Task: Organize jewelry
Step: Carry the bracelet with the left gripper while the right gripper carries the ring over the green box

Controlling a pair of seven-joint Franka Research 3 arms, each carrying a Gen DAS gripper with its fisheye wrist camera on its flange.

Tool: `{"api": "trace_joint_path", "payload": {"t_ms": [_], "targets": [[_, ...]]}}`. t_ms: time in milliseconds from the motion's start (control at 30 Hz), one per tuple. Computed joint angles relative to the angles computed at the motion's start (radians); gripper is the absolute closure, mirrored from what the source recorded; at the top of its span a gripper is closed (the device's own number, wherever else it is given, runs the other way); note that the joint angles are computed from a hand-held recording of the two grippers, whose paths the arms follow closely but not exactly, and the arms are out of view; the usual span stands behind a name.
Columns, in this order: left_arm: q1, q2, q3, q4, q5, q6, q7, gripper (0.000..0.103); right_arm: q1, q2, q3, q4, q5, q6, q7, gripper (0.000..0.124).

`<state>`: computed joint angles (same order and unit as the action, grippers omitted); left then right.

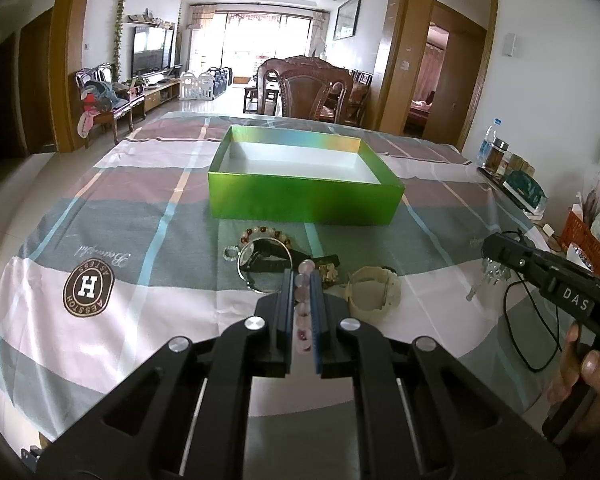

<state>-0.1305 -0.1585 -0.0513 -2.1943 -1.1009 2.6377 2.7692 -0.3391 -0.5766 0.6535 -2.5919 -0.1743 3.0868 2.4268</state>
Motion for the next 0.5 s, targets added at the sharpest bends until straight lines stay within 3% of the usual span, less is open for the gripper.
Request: {"api": "trace_joint_path", "payload": {"t_ms": [167, 267, 433, 500], "targets": [[0.006, 0.044, -0.006, 0.099, 0.033, -0.056, -0.008, 0.095, 0.003, 0.061, -0.048, 0.070, -0.019, 0.015, -0.063, 0.111], [0.014, 0.102, -0.027, 0.204, 0.053, -0.064, -0.028, 0.095, -0.043, 0.134, -0.054, 0.170, -0.056, -0.001, -0.109, 0.111], [0.040, 0.269, -0.091, 0.440, 0.201, -0.056, -0.179, 0.095, -0.117, 0.345, -0.047, 0.382, -0.183, -0.063, -0.102, 0.111], [0.044, 0.355, -0.113, 0.554, 0.278, -0.066, -0.252, 0.095, -0.116, 0.423, -0.059, 0.447, -0.225, -0.083, -0.089, 0.111]]}}
